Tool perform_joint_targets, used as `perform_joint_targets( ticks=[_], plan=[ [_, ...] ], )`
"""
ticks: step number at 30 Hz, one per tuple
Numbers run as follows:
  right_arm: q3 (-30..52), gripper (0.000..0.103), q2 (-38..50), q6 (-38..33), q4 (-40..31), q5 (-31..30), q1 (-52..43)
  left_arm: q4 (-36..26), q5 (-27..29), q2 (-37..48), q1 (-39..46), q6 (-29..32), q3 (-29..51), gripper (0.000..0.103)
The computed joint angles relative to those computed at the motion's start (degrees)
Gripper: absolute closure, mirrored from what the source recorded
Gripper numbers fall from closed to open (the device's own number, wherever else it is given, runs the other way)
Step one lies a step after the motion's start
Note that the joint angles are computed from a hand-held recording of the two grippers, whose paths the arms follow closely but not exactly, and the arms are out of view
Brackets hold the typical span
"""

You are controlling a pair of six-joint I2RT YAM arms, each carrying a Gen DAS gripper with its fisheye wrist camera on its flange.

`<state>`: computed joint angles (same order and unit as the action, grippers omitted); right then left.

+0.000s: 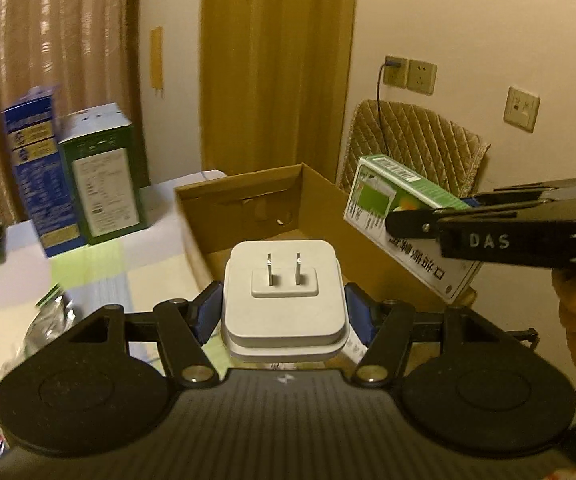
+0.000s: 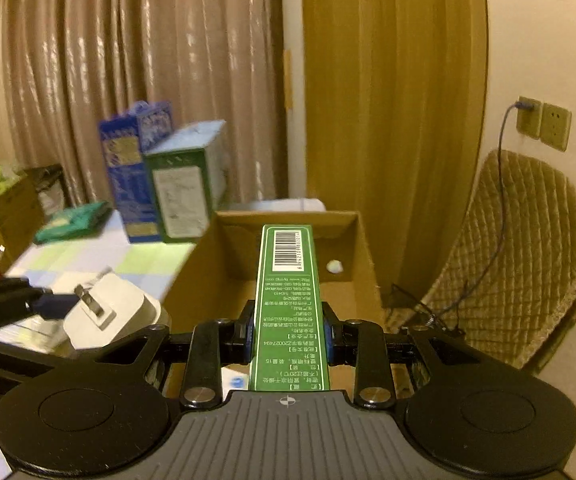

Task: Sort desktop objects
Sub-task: 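Carry the green box and plug to the cardboard box and release them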

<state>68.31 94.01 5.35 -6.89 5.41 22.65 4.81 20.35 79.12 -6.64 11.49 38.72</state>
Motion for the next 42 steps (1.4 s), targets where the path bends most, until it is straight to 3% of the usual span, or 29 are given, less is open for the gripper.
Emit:
perform_joint_targets(
  ticks=[6,15,22,27,29,31,38,42],
  plan=[
    [0.1,0.076,4.7,-0.9,2.5,-2.6,-2.5,3.8,-3.7,11.0,-4.7,-0.2,5.2,0.043],
    [0.5,0.076,8.2,-1.0,3.6,-4.4,-4.5,5.7,-7.9,19.4,-7.5,1.2,8.5,0.04],
    [1.1,0.076,9.1,-0.8,3.3,-4.1,-3.5,6.3,-6.7,13.3,-4.1,2.2,4.4,0.037],
    [2.5,0.075,10.6,-0.4,3.6,-3.6,-2.7,4.0,-3.0,7.0,1.8,2.7,1.1,0.037],
    [2.3,0.07,10.1,0.6,4.0,-3.8,-2.7,2.6,-1.3,4.8,4.7,3.4,0.0,0.037],
    [0.7,0.054,8.3,1.4,5.7,-3.4,-2.4,1.3,0.4,2.6,7.9,4.3,-1.5,0.037],
    [-2.9,0.05,0.0,3.3,5.7,0.4,1.2,-2.3,6.1,-3.7,19.5,8.9,-7.3,0.037],
    [-5.3,0.041,-4.4,6.4,5.9,1.8,6.1,-5.2,9.8,-6.1,26.4,12.3,-9.5,0.036]
  ],
)
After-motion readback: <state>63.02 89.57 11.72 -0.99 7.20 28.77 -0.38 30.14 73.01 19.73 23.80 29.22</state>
